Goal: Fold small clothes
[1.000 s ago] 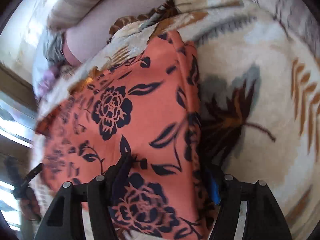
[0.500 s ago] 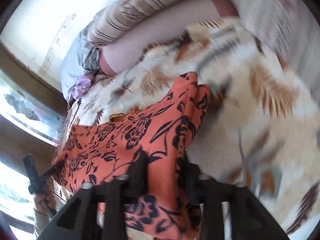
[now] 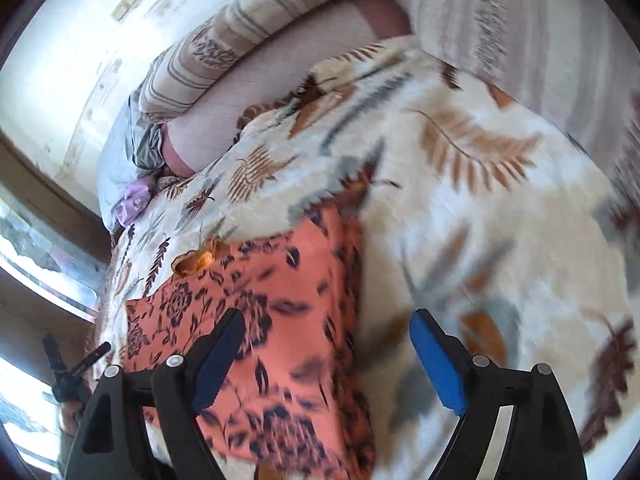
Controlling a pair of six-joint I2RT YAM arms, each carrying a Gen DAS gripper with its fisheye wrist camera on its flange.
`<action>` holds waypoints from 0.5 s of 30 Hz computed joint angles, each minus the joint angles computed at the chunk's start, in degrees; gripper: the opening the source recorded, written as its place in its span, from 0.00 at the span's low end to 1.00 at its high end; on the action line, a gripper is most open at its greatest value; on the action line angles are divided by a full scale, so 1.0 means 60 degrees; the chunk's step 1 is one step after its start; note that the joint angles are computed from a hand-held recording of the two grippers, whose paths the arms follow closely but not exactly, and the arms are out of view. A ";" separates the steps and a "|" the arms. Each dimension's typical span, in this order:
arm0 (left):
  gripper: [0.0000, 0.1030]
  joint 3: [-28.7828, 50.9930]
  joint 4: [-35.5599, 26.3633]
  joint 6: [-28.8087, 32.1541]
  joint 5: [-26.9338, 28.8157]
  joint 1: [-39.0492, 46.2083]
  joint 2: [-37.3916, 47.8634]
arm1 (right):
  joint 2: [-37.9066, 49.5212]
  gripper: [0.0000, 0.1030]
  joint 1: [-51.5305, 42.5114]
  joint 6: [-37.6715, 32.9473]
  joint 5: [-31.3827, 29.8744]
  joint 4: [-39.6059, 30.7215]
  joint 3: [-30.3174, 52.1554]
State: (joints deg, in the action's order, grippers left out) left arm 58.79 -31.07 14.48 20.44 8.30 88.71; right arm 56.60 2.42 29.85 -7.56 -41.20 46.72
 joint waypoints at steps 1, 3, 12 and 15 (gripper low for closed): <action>0.65 0.0090 0.0214 -0.0100 -0.0206 -0.0248 0.0238 | 0.1049 0.83 0.0235 -0.0025 0.0290 0.0679 0.0306; 0.65 0.0540 0.0493 -0.0402 -0.0561 -0.0797 0.1014 | 0.2482 0.83 0.0450 -0.0082 0.0723 0.1267 0.0863; 0.03 0.1117 0.1038 -0.0434 -0.0843 -0.1340 0.1732 | 0.3971 0.06 0.1719 -0.0844 0.2801 0.0428 0.2030; 0.03 0.1164 0.1314 -0.0609 -0.0624 -0.1296 0.1743 | 0.3525 0.06 0.1547 -0.0916 0.3286 0.0180 0.2180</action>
State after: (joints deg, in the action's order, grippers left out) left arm 65.78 -23.19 10.82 16.69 0.52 99.17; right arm 77.75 11.70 24.36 12.15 -40.12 59.80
